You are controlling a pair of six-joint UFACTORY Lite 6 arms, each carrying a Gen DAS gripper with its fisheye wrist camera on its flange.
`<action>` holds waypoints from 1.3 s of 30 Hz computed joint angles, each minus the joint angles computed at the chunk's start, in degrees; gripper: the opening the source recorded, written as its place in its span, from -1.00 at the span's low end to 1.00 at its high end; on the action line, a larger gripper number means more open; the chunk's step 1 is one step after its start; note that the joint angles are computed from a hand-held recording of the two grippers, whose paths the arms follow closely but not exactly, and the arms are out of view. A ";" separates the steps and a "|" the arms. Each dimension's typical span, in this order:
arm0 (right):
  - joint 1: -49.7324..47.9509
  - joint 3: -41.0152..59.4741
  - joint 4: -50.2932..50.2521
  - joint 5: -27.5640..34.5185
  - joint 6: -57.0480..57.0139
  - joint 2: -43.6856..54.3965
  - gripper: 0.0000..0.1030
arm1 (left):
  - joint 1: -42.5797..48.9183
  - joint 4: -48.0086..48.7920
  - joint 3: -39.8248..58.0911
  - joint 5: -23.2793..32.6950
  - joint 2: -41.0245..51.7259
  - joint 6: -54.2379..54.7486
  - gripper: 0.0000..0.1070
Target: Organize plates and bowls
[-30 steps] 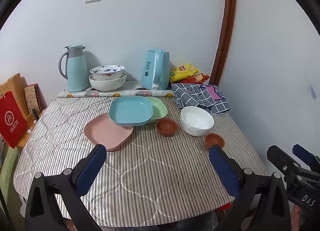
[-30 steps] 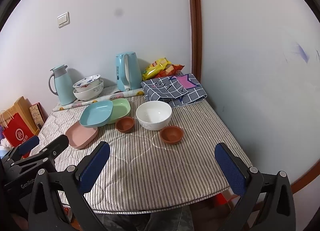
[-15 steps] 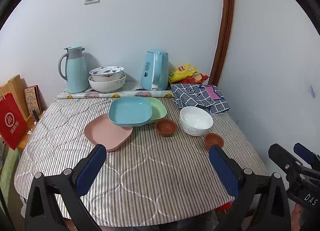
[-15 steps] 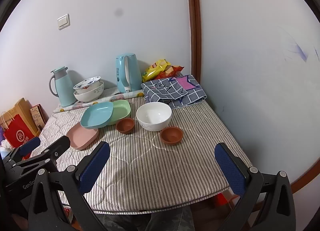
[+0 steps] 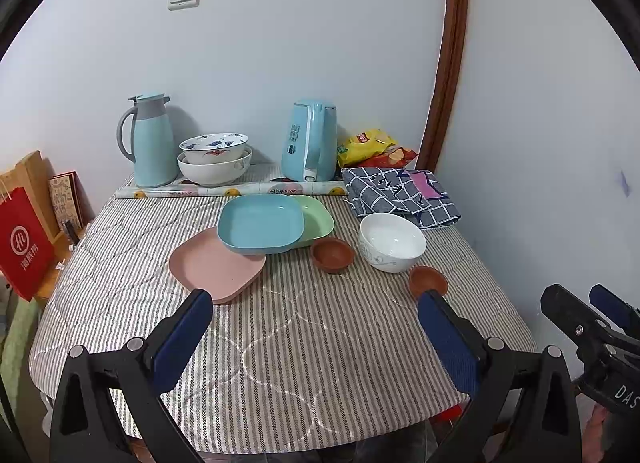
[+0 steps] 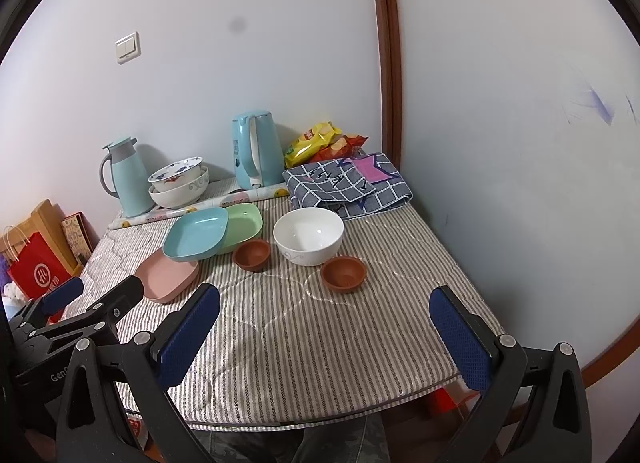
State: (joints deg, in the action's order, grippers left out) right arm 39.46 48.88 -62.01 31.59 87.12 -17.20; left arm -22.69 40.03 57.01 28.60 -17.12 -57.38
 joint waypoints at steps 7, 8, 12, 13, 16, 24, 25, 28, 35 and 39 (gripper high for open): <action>0.08 0.20 -0.13 -0.04 0.00 0.25 1.00 | -0.18 -0.03 -0.22 0.29 -0.65 0.22 0.92; 0.14 0.22 -0.13 0.01 -0.02 0.25 1.00 | -0.15 -0.26 -0.16 0.30 -0.59 0.47 0.92; 0.34 0.21 -0.29 0.20 0.19 0.21 1.00 | 0.10 -1.24 -0.02 0.39 -0.83 1.64 0.92; 0.39 0.19 -0.42 0.26 0.27 0.21 1.00 | 0.05 -1.23 -0.04 0.41 -0.93 1.61 0.92; 0.68 0.27 -0.61 0.52 0.67 0.35 1.00 | -0.08 -0.97 -0.28 0.30 -1.09 1.32 0.92; 1.08 0.47 -0.35 0.63 0.36 0.53 1.00 | -0.54 -0.21 -0.09 0.77 -0.88 0.45 0.92; 1.10 0.46 -0.28 0.66 0.31 0.54 1.00 | -0.57 -0.35 0.03 0.89 -0.82 0.51 0.92; 1.09 0.80 0.26 0.71 -0.24 0.59 1.00 | -0.45 -0.52 0.20 0.96 -1.01 0.64 0.92; 2.00 2.87 0.79 2.22 -1.89 1.06 1.00 | 0.20 -1.90 1.76 1.32 -0.57 2.24 0.92; 1.12 5.45 1.96 1.80 -4.23 2.61 1.00 | 1.84 -3.40 4.18 1.41 0.91 4.82 0.92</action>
State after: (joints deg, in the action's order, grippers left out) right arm 40.58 54.33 -60.05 33.39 82.89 -14.59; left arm -20.85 36.63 61.18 30.01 -16.21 -52.56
